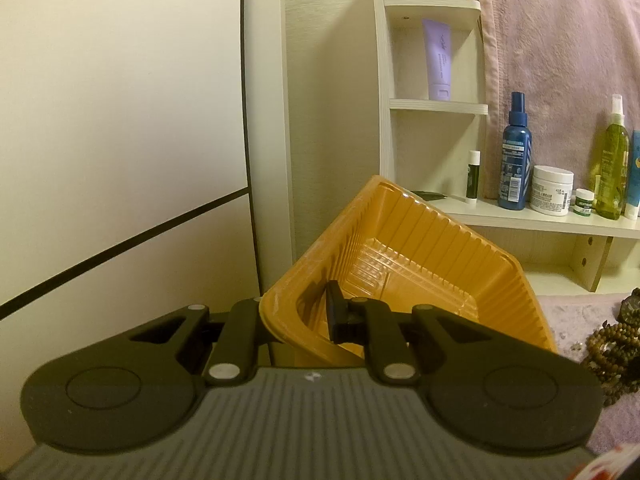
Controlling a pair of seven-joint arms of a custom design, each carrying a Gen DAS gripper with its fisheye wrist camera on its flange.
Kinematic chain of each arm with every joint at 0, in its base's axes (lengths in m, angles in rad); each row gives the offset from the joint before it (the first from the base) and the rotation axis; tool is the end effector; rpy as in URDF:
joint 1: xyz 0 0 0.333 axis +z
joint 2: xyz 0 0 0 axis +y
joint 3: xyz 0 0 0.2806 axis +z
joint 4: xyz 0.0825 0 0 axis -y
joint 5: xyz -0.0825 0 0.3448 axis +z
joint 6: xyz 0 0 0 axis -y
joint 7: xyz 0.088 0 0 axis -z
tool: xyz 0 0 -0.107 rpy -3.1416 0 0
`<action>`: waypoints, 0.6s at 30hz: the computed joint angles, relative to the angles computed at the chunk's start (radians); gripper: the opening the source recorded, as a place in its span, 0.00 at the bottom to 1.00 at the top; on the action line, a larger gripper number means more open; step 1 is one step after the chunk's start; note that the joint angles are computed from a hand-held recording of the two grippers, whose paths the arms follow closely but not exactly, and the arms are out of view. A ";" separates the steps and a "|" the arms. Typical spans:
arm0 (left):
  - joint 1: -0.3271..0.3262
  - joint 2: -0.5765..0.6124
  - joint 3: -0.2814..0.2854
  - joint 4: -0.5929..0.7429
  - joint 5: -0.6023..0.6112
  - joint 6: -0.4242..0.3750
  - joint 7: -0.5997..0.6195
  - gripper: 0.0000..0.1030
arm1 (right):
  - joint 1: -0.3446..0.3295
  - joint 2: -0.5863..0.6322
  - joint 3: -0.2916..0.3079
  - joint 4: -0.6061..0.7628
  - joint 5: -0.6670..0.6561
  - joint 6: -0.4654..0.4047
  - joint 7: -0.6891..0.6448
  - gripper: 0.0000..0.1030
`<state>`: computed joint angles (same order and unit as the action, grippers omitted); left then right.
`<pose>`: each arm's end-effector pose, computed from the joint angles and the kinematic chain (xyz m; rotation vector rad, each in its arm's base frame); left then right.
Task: Organize jewelry
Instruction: 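Carry the silver watch into the orange tray and release it, then pick a small silver piece from the jewelry pile with the right tool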
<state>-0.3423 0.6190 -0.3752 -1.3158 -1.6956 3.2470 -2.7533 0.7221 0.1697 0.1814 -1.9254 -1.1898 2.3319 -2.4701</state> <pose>0.6005 -0.3088 0.4210 -0.9368 1.9942 -1.3337 0.3770 0.4466 0.4213 -1.0877 2.0032 -0.5988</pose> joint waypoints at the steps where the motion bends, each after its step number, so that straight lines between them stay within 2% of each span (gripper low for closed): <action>1: 0.000 0.000 0.000 0.000 0.000 0.000 0.000 0.13 | 0.003 -0.020 0.004 -0.026 0.018 -0.017 0.012 0.18; 6: 0.002 0.000 -0.003 -0.001 0.005 0.001 0.000 0.13 | -0.007 -0.090 0.030 -0.112 0.091 -0.082 0.013 0.19; 12: 0.015 0.005 -0.022 -0.007 0.056 0.006 -0.038 0.13 | -0.046 -0.110 0.040 -0.139 0.112 -0.059 -0.079 0.19; 18: 0.046 0.010 -0.069 -0.027 0.156 0.022 -0.114 0.13 | -0.080 -0.067 0.015 -0.105 0.083 0.004 -0.184 0.19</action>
<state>-0.2958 0.6295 -0.4442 -1.3423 -1.5395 3.2692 -2.8677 0.6416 0.1024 0.1964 -2.0303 -1.1066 2.3355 -2.6546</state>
